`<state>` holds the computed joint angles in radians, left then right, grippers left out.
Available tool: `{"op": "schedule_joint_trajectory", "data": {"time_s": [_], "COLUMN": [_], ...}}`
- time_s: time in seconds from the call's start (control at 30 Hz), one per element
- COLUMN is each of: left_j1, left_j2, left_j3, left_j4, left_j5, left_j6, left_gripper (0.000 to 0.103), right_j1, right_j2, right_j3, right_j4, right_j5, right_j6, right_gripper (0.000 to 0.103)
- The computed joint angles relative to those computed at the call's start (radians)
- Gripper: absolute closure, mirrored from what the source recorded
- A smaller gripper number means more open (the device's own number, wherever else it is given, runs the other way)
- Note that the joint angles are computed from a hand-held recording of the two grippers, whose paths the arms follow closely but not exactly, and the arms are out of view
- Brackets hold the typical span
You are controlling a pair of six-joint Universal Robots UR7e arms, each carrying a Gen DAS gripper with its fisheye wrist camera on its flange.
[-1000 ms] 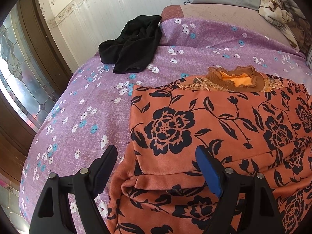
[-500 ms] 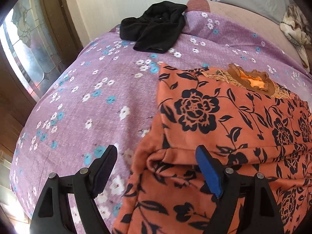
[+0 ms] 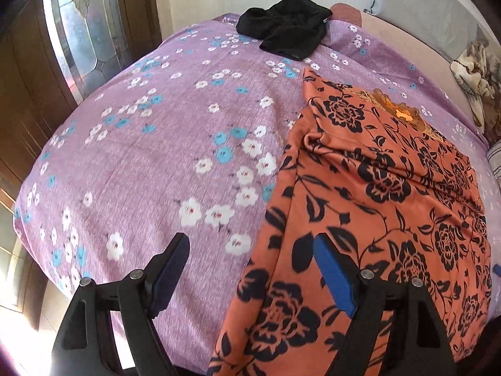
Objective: Fold small clothes
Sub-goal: 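Grasp the dress hem with both grippers and lift it toward the collar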
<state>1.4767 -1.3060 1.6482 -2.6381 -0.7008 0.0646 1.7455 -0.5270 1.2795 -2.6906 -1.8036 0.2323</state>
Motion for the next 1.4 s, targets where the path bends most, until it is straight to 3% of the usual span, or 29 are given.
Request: {"op": "schedule_joint_trajectory", "data": {"time_s": [0.07,0.13,0.27,0.37,0.43,0.53,0.7,0.8,0.83,0.87,0.93,0.97,1.1,1.23,1.4], "left_j1": [0.024,0.046,0.044,0.051,0.059,0.071,0.053,0.045,0.044,0.044,0.035,0.032,0.024,0.008,0.007], "left_j2": [-0.034,-0.061,-0.107,-0.131,-0.138,-0.139,-0.133,-0.132,-0.135,-0.135,-0.134,-0.133,-0.126,-0.129,-0.037], "left_j3": [0.008,0.021,0.076,0.090,0.083,0.065,0.062,0.058,0.062,0.062,0.064,0.062,0.023,-0.036,-0.232], "left_j4": [0.106,0.173,0.175,0.213,0.242,0.296,0.380,0.421,0.423,0.424,0.429,0.432,0.450,0.458,0.485], "left_j5": [-0.059,-0.111,-0.143,-0.184,-0.217,-0.269,-0.243,-0.234,-0.238,-0.249,-0.237,-0.236,-0.307,-0.385,-0.450], "left_j6": [-0.091,-0.155,-0.145,-0.163,-0.175,-0.183,-0.185,-0.214,-0.217,-0.217,-0.217,-0.211,-0.190,-0.160,-0.121], "left_gripper": [0.052,0.066,0.076,0.076,0.076,0.058,0.057,0.077,0.090,0.094,0.095,0.095,0.096,0.096,0.096], "right_j1": [-0.022,-0.014,-0.020,-0.016,-0.011,-0.017,-0.023,-0.021,-0.016,-0.004,0.013,0.015,0.030,0.034,0.037], "right_j2": [-0.010,-0.022,-0.034,-0.040,-0.044,-0.054,-0.074,-0.078,-0.078,-0.071,-0.060,-0.059,-0.071,-0.091,-0.058], "right_j3": [0.049,0.103,0.129,0.144,0.151,0.169,0.197,0.207,0.215,0.210,0.197,0.196,0.203,0.190,0.063], "right_j4": [-0.014,-0.097,-0.027,0.015,0.032,0.036,0.082,0.138,0.130,0.135,0.146,0.141,0.094,0.023,-0.019], "right_j5": [0.058,0.058,0.184,0.238,0.235,0.242,0.263,0.280,0.266,0.235,0.178,0.174,0.174,0.235,0.287], "right_j6": [0.014,-0.027,-0.075,-0.115,-0.127,-0.121,-0.141,-0.170,-0.178,-0.191,-0.195,-0.190,-0.206,-0.223,-0.210], "right_gripper": [0.034,0.034,0.035,0.036,0.036,0.035,0.035,0.036,0.041,0.057,0.084,0.092,0.095,0.096,0.096]}}
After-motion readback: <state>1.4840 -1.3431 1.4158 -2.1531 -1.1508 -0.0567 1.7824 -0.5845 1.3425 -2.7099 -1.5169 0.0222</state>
